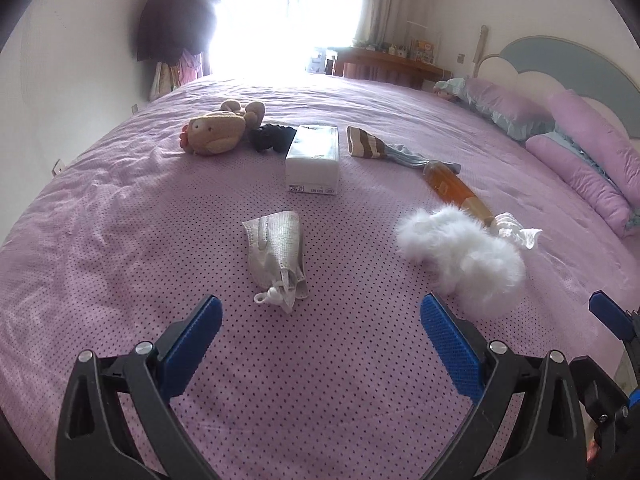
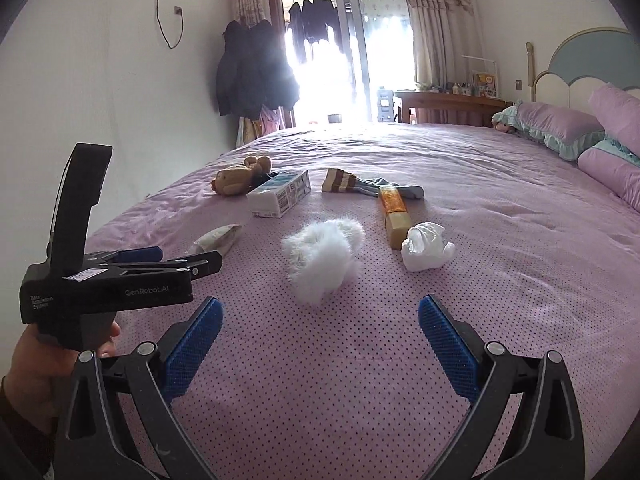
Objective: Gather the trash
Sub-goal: 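Grasp the white face mask with the left tool while the right tool grasps the white fur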
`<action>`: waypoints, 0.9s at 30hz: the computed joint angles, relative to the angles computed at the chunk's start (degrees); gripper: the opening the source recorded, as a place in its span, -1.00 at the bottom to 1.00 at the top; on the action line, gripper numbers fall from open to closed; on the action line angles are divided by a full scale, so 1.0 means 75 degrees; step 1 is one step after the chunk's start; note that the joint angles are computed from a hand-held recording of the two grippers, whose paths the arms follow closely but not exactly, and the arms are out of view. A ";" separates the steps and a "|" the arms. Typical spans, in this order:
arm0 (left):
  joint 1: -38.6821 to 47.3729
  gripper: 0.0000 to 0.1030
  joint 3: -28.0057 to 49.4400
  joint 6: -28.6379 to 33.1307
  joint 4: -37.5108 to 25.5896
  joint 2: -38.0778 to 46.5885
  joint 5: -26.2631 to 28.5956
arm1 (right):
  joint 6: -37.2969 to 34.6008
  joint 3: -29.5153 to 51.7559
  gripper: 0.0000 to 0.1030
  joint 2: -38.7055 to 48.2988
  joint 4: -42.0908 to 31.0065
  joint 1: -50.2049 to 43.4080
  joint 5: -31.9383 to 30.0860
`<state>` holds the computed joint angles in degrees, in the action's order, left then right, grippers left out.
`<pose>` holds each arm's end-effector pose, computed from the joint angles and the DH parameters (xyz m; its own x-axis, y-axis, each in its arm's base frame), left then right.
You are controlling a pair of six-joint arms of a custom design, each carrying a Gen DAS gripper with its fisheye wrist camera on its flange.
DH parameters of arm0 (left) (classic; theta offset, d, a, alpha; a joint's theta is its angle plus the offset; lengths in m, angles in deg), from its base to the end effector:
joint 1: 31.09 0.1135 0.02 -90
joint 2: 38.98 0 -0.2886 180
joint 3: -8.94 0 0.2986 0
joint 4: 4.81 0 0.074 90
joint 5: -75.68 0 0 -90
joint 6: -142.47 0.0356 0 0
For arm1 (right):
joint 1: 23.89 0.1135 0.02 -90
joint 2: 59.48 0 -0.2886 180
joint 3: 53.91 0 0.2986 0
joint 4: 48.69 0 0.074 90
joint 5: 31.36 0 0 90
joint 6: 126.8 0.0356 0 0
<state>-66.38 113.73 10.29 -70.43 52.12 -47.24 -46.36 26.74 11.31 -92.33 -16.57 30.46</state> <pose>0.3211 -0.2036 0.3909 -0.6181 -0.2530 -0.7442 -0.2748 0.9566 -0.0970 0.3022 0.0558 0.3786 -0.4605 -0.2068 -0.8632 -0.5863 0.8011 0.1209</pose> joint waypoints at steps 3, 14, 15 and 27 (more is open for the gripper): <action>0.0466 0.92 -0.0084 0.0152 0.0290 0.0061 0.0549 | -0.0099 0.0429 0.84 0.0547 -0.0120 0.0215 0.0257; 0.1318 0.92 0.0238 0.0580 0.0478 0.0481 0.1754 | -0.0193 0.1356 0.84 0.1642 -0.0441 0.0611 0.0401; 0.1338 0.92 0.0277 0.0611 0.0472 0.0529 0.1727 | -0.0183 0.1360 0.84 0.1649 -0.0450 0.0614 0.0398; 0.1533 -0.30 0.0496 0.0815 0.0217 0.0825 0.1506 | -0.0115 0.1525 0.82 0.1818 -0.0692 0.0552 0.0074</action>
